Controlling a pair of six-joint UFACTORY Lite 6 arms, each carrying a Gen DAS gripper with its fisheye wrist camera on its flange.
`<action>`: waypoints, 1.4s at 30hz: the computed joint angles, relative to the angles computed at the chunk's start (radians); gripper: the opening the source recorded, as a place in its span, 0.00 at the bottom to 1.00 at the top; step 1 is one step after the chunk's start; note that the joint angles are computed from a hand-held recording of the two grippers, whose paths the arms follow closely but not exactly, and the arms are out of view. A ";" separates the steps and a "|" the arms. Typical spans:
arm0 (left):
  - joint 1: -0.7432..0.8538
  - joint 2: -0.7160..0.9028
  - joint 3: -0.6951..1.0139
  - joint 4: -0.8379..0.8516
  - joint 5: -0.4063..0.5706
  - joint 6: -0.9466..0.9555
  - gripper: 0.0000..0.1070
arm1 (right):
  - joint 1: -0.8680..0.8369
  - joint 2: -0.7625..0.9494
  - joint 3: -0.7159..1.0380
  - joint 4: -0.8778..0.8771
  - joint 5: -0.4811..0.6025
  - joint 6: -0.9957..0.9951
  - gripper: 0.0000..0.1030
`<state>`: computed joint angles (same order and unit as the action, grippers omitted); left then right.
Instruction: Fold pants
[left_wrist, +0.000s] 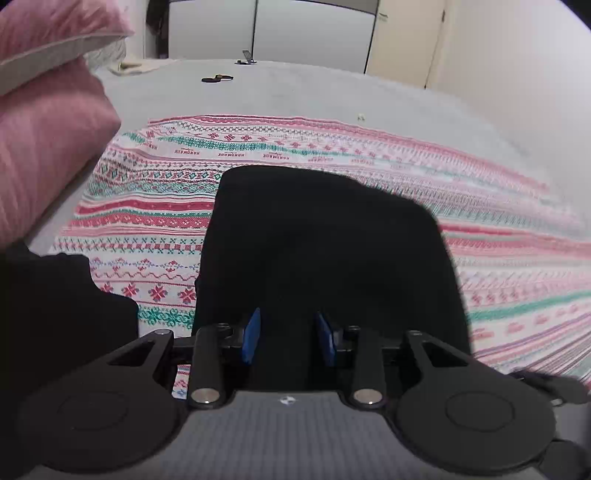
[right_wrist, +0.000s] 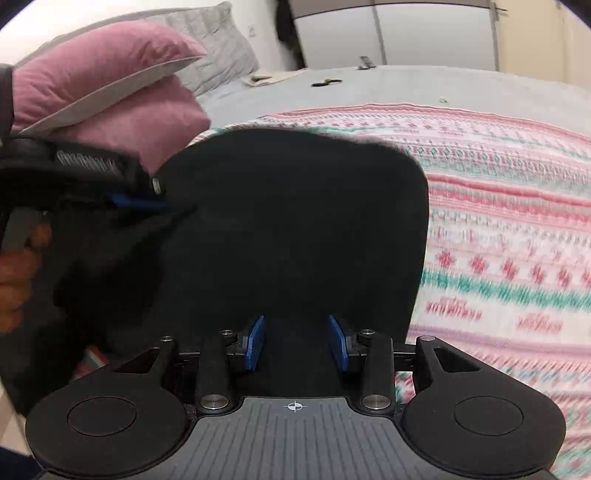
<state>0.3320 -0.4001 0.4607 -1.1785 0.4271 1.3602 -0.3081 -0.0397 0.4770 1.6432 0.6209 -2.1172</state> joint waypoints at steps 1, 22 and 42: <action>-0.006 0.007 0.005 0.001 -0.008 -0.005 0.46 | 0.002 -0.011 -0.025 0.049 -0.001 -0.053 0.37; 0.306 0.418 0.220 -0.116 0.346 -0.075 0.96 | -0.256 0.569 0.606 -0.335 0.374 0.624 0.89; -0.098 0.258 0.084 -0.551 0.400 -0.044 0.49 | -0.348 0.442 0.947 -0.474 0.547 0.653 0.14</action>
